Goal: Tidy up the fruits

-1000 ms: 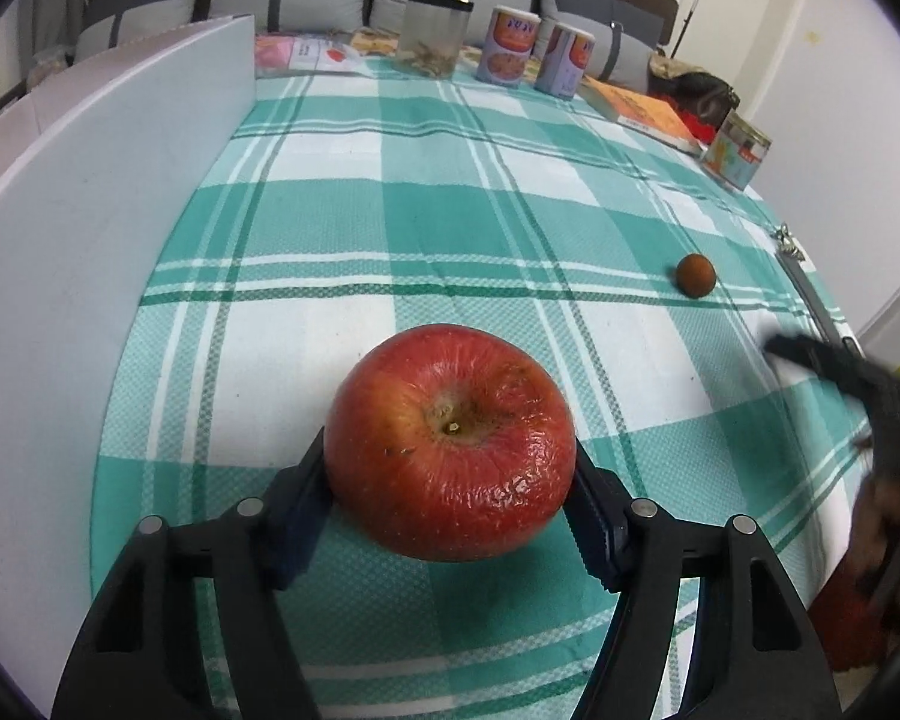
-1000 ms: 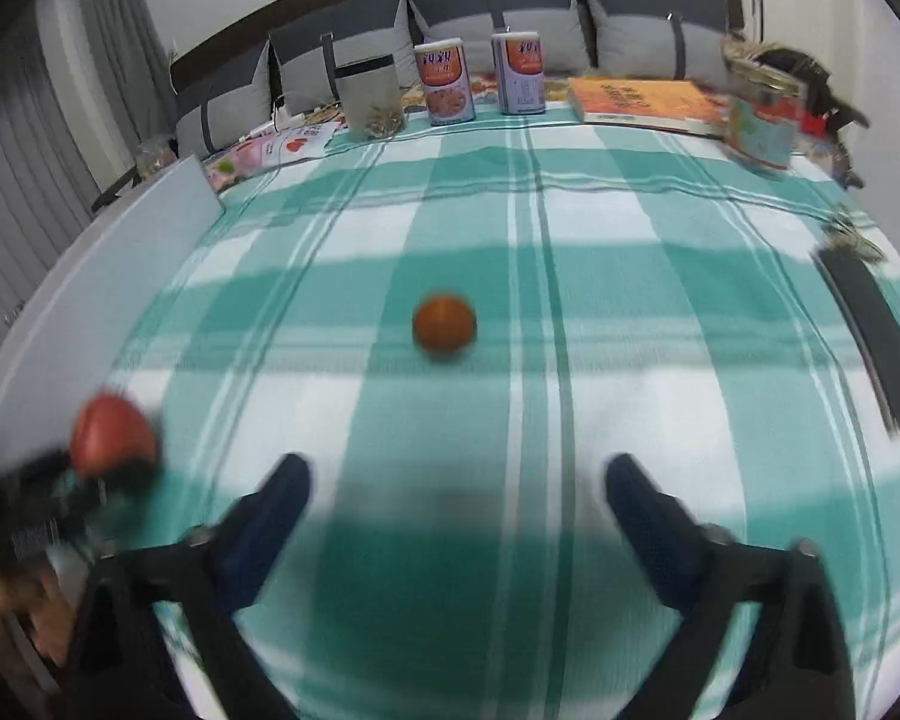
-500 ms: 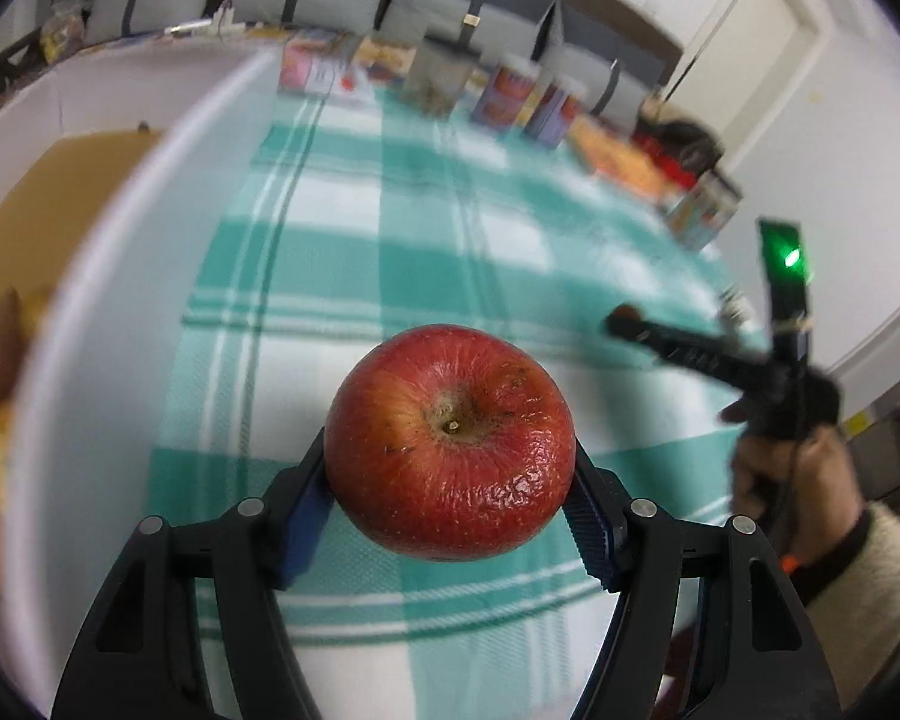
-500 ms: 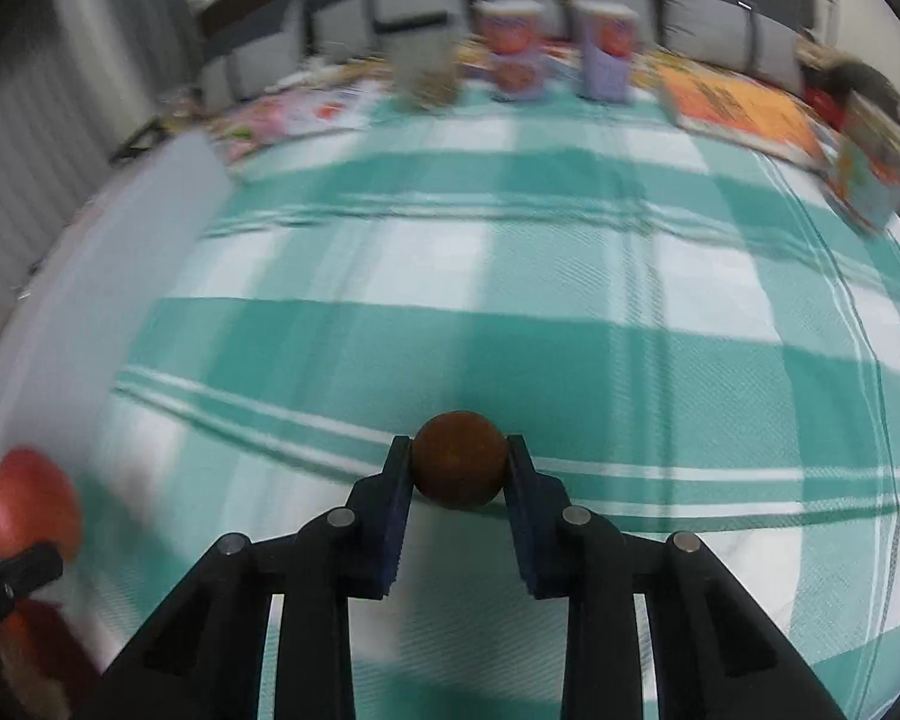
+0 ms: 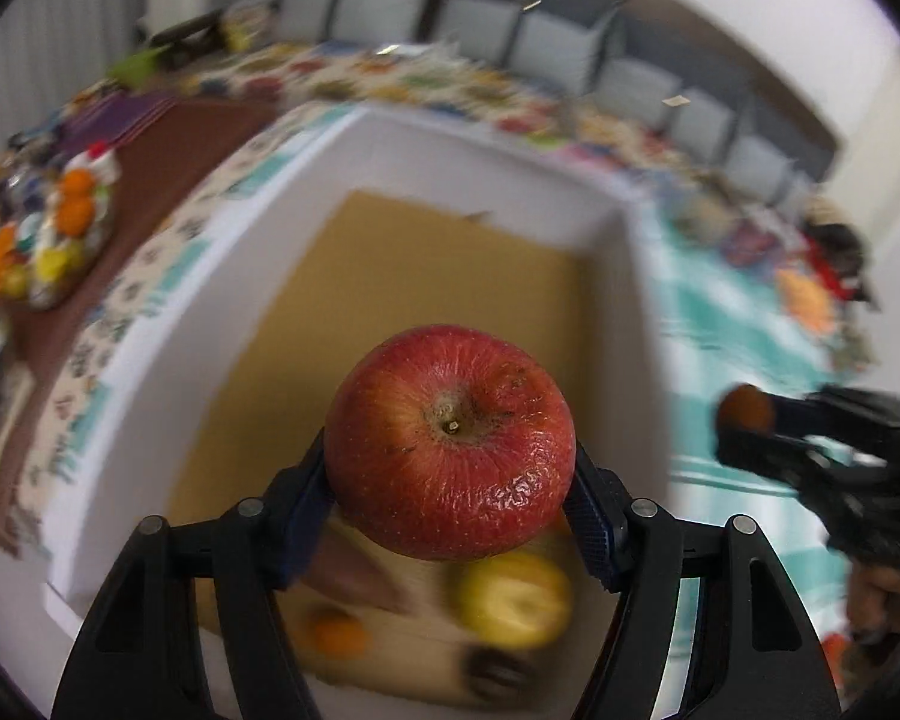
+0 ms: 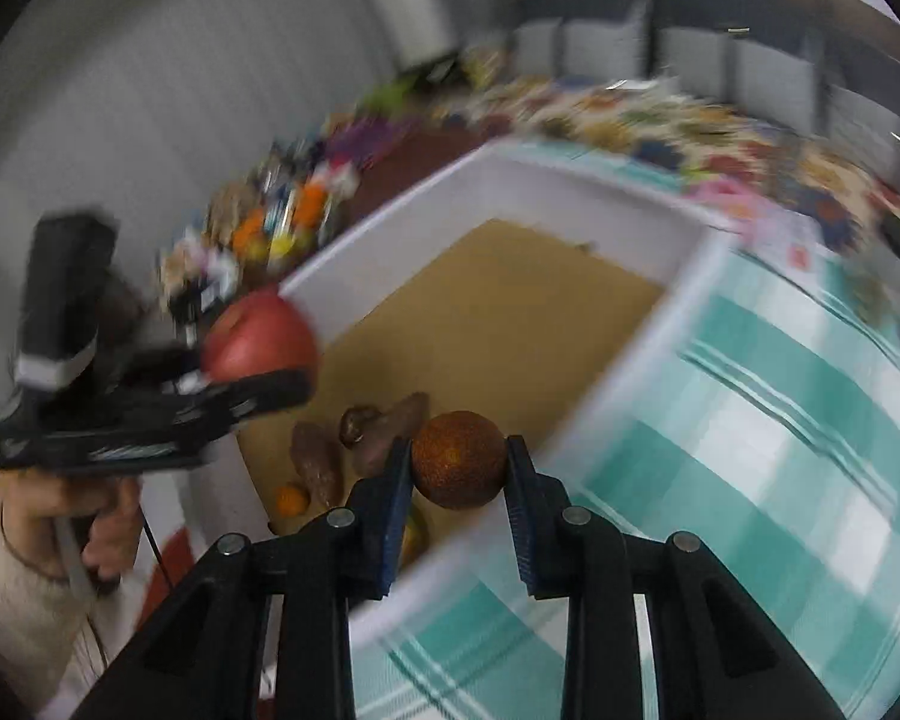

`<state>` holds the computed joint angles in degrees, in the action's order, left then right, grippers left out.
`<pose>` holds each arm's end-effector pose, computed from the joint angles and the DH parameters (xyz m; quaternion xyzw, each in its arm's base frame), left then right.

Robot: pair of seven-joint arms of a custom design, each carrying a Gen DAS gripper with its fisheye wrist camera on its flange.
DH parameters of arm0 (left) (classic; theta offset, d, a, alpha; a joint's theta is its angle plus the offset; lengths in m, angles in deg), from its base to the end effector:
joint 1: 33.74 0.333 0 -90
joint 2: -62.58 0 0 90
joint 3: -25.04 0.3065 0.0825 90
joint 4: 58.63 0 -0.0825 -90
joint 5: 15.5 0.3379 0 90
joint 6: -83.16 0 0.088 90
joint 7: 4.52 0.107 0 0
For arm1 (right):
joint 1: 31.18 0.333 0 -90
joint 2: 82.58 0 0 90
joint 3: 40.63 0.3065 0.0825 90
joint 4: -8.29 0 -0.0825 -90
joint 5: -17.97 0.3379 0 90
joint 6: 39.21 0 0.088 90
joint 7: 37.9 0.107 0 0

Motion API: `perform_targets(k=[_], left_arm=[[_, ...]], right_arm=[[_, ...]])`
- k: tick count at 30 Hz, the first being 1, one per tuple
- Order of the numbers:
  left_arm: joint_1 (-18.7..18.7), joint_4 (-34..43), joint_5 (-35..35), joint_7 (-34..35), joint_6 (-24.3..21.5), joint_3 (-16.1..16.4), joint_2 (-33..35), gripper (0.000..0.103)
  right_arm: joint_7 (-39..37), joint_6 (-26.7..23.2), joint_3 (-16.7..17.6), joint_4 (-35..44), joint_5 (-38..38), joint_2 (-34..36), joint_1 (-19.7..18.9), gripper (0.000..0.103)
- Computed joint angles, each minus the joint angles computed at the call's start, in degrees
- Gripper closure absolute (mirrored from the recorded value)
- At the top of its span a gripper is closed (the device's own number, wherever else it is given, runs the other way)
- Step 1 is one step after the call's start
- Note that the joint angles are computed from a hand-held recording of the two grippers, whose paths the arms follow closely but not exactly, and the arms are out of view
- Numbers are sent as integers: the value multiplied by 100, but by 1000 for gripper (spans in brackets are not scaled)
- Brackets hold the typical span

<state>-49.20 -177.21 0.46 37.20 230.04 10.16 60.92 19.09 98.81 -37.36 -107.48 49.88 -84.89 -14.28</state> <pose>0.4648 -0.2784 0.5125 -0.7184 0.6383 -0.2433 0.1316 0.5035 0.1889 0.5238 -0.8410 0.4489 -0.0215 0.3012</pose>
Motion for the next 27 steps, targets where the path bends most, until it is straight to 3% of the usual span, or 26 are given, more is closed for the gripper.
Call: perform_targets(k=[5,10,11,12,14,16,22,25,27], left_arm=[[152,226,-516,301,-284,250,653,32],[103,434,-980,673,-704,339,1003,31],[76,456,-956,677,-781,360,1011,30],[27,362,-778,552,-694,399,919,30],[-13,216,-528,330,-447,430,729,28],[-4,62,-232,91,-212,426,420,22],[74,-24,1670,-1072,-524,-65,-501,15],[131,-36,2652,-1890,-1210,-572,-921,10],[17,118,2484,-1994,-1945,-791,-957,10]], right_arm=[[1195,-395,253,1208,-2140,1316,238,73],[1583,-956,338,1931,-2689,1963,174,70],[1585,-1005,363,1950,-2667,1973,133,63],[1618,-1039,385,1927,-2649,1935,111,54],[1405,-1047,461,1863,-2271,1810,-82,26],[1455,-933,443,1750,-2203,1599,-99,12],[1733,-535,349,1370,-2163,763,-50,2],[1763,-255,306,796,-2005,101,30,1],[1768,-258,262,442,-1870,-271,120,1]])
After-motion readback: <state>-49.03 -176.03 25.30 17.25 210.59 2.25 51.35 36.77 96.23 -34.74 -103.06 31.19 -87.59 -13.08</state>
